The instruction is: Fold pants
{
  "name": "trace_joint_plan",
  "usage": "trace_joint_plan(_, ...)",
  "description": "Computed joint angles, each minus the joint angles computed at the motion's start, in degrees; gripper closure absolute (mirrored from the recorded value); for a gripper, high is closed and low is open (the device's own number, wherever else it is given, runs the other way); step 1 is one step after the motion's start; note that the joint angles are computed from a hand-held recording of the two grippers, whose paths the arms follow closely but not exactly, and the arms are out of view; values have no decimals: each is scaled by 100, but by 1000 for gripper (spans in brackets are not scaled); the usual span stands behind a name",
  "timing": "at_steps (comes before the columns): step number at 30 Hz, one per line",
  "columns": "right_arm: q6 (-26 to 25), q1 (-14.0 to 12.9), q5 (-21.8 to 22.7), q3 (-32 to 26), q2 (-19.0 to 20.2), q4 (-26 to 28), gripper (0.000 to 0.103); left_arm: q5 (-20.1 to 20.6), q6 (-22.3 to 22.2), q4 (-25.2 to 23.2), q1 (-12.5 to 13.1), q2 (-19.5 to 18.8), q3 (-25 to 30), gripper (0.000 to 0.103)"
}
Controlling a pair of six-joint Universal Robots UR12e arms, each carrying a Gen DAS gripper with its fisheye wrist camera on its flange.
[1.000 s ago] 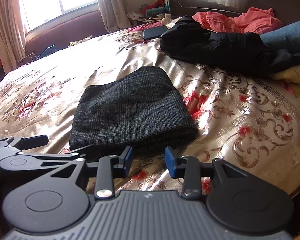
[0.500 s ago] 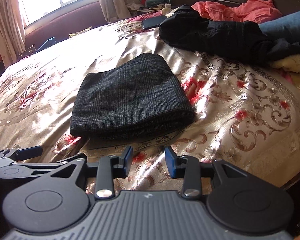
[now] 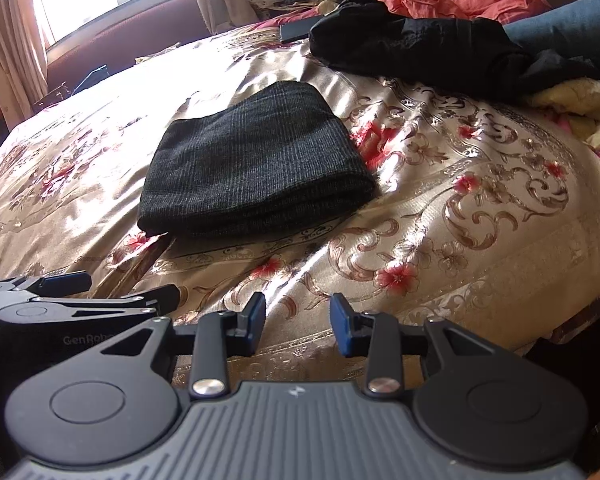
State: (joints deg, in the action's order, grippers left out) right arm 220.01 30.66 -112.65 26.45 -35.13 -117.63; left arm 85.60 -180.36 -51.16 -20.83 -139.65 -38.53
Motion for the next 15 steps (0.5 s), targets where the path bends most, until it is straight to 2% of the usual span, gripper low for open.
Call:
trace_joint_plan(7,12,-7,102,129,-62,-31,67,-62,24,-26,-7,29,-52,0)
trace_joint_plan(15,-46,-35,376,90,-46,9,67,50,20,27,-29,57,-112,0)
